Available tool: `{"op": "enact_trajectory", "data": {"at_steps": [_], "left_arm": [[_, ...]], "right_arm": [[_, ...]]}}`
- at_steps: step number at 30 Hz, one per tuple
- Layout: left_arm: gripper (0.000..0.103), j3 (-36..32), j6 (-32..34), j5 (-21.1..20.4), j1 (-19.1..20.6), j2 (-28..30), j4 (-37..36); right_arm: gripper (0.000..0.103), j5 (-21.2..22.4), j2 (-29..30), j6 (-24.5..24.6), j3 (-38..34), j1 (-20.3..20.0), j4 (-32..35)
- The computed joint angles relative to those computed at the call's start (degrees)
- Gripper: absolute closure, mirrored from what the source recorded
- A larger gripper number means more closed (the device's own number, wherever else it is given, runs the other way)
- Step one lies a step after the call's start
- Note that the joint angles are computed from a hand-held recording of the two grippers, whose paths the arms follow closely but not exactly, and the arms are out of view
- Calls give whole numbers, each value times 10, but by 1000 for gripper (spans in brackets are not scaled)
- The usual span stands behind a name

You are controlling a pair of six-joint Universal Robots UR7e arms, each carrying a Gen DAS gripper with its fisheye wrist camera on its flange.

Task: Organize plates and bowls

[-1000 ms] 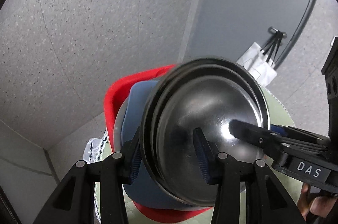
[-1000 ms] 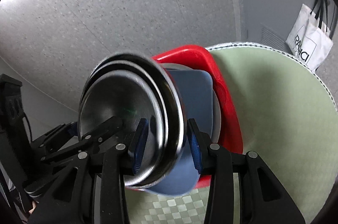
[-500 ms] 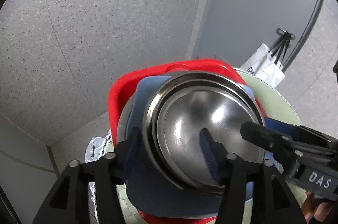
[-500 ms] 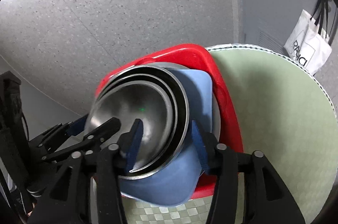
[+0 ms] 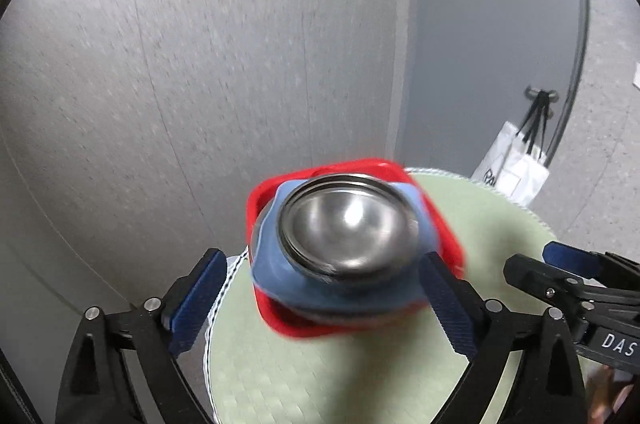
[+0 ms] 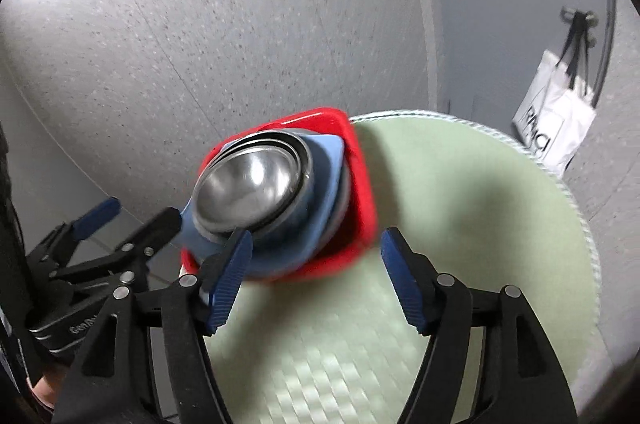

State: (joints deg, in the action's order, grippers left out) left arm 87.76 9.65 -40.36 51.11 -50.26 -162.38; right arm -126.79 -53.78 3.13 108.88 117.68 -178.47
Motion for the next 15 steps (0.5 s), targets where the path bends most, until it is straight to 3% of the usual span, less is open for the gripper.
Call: {"op": "enact_trajectory", "data": {"at_steps": [5,8,11,14,15], "left_arm": [[1,193,-63,70,-100,-81,-108],[1,293,-158,120,-173,-133,-88],[1,374,-327,160,-262,-199,34],[1,416,-506,168,-344,-269,213],[1,426,-565,165,-370,-288,273]], "right_arm": [[28,-19,-98,-24,129,44,-61],[24,-41,-149,-30,187,76,-78],[22,-80,-215,-24,253,128,-78],[15,-126,-266,2,292,179,-50],[13,-149,-295,30,308,208,-16]]}}
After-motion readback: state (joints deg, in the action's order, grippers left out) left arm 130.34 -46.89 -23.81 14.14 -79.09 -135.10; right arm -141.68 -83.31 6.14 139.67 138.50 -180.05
